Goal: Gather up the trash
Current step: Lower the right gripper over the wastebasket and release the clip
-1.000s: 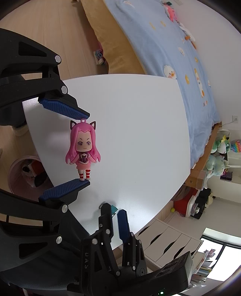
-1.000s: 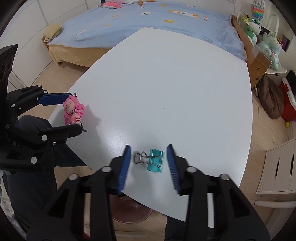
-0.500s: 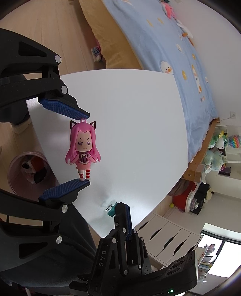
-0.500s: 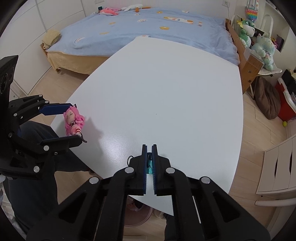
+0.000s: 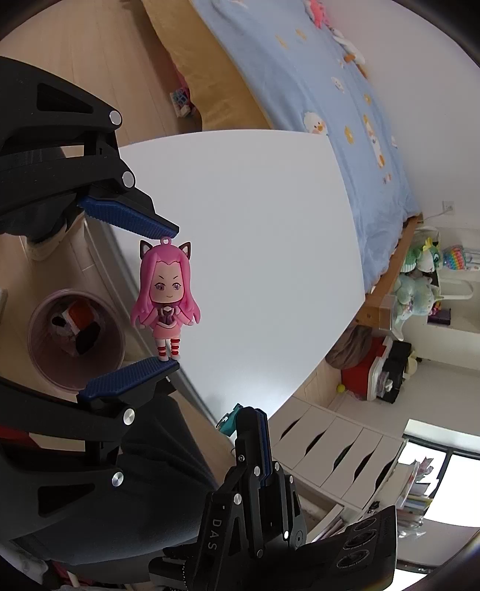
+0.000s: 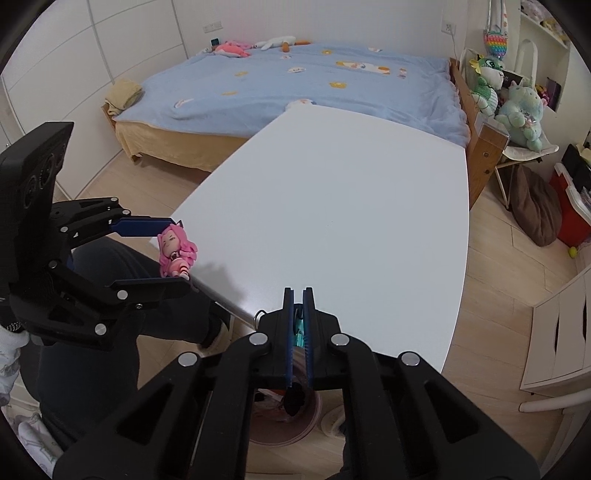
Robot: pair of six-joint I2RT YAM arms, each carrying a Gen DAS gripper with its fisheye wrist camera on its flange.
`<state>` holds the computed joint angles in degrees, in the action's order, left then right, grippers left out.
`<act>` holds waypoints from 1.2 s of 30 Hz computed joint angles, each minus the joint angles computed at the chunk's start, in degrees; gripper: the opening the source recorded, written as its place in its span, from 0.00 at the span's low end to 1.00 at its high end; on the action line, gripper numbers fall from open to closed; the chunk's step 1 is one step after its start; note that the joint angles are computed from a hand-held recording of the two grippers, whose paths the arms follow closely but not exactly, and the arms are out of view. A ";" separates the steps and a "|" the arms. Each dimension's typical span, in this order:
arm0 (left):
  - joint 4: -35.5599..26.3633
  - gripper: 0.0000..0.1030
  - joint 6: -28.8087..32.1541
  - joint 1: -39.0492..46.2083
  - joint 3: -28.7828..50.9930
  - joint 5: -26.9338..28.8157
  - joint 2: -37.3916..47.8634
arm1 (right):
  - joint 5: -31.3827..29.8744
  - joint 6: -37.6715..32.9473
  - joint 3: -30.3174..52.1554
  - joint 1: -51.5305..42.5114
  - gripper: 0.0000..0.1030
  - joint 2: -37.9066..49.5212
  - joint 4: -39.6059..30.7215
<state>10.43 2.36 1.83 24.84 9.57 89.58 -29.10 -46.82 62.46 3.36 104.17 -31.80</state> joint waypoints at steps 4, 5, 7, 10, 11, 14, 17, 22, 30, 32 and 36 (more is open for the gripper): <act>0.28 0.62 0.00 -0.96 -3.54 -0.44 -3.37 | -2.40 -3.75 -5.02 -2.86 0.04 -4.22 -1.39; 0.33 0.62 -0.29 -1.17 -4.29 -0.56 -4.16 | -2.63 -4.44 -5.85 -3.30 0.04 -4.69 -1.56; 0.47 0.62 -0.83 -1.35 -6.04 -0.44 -6.02 | -3.25 -6.28 -8.31 -4.67 0.04 -5.96 -2.01; 0.67 0.62 -1.59 -2.23 -8.24 -1.01 -8.06 | -3.59 -8.44 -11.37 -6.12 0.04 -7.06 -2.25; 0.67 0.62 -1.83 -2.34 -8.88 -0.77 -8.63 | -3.58 -8.99 -12.39 -6.51 0.04 -7.41 -2.11; 0.49 0.62 -2.35 -2.99 -10.57 -0.75 -10.47 | -3.77 -10.47 -14.90 -7.65 0.04 -7.56 -2.05; 0.49 0.62 -2.69 -3.14 -11.62 -0.20 -11.48 | -3.35 -11.05 -16.49 -7.72 0.04 -6.82 -1.48; 1.26 0.62 -2.59 -2.94 -12.44 0.16 -11.46 | -2.69 -11.07 -16.92 -7.68 0.08 -6.12 -1.25; 2.02 0.62 -2.57 -2.76 -12.87 0.48 -10.69 | -2.75 -7.04 -17.16 -8.62 0.92 -5.90 3.09; 2.06 0.62 -2.43 -2.91 -12.94 0.64 -10.50 | -3.29 -6.72 -16.77 -9.41 0.94 -5.87 3.12; 2.28 0.62 -2.70 -3.63 -12.97 0.72 -10.18 | -3.94 -6.39 -15.94 -10.74 0.96 -6.24 2.57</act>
<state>12.70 -0.33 -1.81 11.87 10.29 79.40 -33.04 -53.21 46.52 -7.38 97.93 -29.22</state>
